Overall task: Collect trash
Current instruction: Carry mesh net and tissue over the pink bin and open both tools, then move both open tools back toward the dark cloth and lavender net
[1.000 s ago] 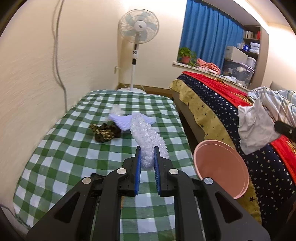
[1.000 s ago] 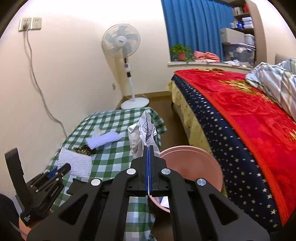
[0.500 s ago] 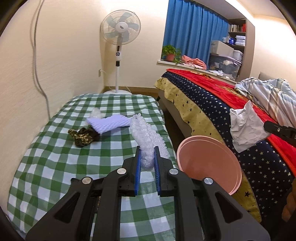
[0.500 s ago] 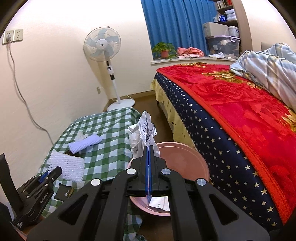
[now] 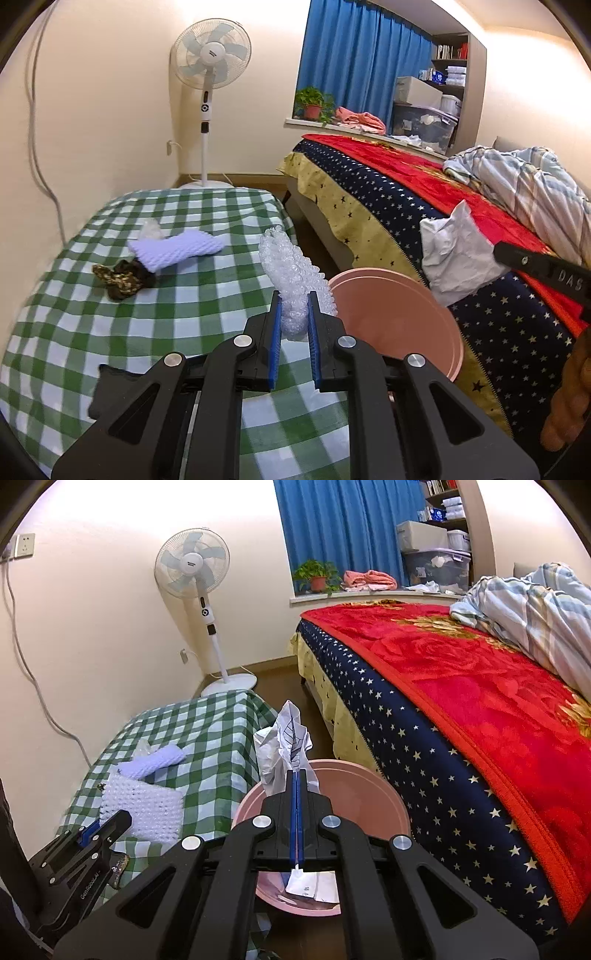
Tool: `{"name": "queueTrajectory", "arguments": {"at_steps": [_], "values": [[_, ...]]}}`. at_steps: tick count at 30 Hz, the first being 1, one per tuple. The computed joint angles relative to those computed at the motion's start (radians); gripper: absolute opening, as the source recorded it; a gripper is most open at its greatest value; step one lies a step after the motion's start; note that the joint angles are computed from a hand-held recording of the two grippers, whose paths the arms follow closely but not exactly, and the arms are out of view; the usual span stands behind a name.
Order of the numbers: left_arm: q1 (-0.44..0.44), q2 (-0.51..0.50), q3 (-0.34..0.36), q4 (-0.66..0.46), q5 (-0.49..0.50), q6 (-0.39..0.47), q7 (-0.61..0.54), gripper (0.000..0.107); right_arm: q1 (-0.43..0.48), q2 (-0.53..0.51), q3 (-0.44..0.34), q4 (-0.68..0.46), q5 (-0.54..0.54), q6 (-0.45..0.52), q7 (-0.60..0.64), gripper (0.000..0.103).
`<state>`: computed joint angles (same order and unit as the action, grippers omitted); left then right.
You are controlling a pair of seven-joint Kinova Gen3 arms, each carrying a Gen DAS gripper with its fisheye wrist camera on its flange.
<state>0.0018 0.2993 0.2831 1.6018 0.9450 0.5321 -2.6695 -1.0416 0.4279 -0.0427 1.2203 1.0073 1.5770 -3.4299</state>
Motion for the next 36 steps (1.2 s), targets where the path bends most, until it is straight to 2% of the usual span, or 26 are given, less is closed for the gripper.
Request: {"name": "queueTrajectory", "arguments": {"at_steps": [7, 22, 29, 30, 31, 32, 33, 36], "values": [[0.031, 0.028, 0.013, -0.017, -0.023, -0.004, 0.017, 0.013, 0.012, 0.007, 0.005, -0.001, -0.021, 0.009, -0.006, 0.000], [0.101, 0.109, 0.058, -0.075, -0.161, -0.003, 0.112, 0.013, 0.043, 0.011, 0.007, 0.012, -0.072, 0.045, -0.034, 0.000], [0.102, 0.130, 0.090, -0.091, -0.189, 0.007, 0.134, 0.014, 0.046, 0.004, 0.002, 0.028, -0.077, 0.054, -0.052, 0.000], [0.103, 0.135, 0.092, -0.098, -0.192, 0.014, 0.137, 0.014, 0.048, 0.004, 0.001, 0.029, -0.079, 0.055, -0.054, 0.001], [0.103, 0.138, 0.093, -0.100, -0.194, 0.017, 0.138, 0.020, 0.048, 0.006, 0.002, 0.026, -0.081, 0.061, -0.055, 0.004], [0.103, 0.138, 0.094, -0.099, -0.194, 0.015, 0.139, 0.030, 0.049, 0.009, 0.002, 0.021, -0.083, 0.066, -0.055, 0.005], [0.099, 0.138, 0.096, -0.098, -0.190, 0.014, 0.138, 0.035, 0.051, 0.011, 0.003, 0.019, -0.087, 0.071, -0.057, 0.008], [0.090, 0.135, 0.096, -0.095, -0.186, 0.009, 0.136, 0.038, 0.050, 0.012, 0.004, 0.019, -0.087, 0.074, -0.071, 0.028]]}}
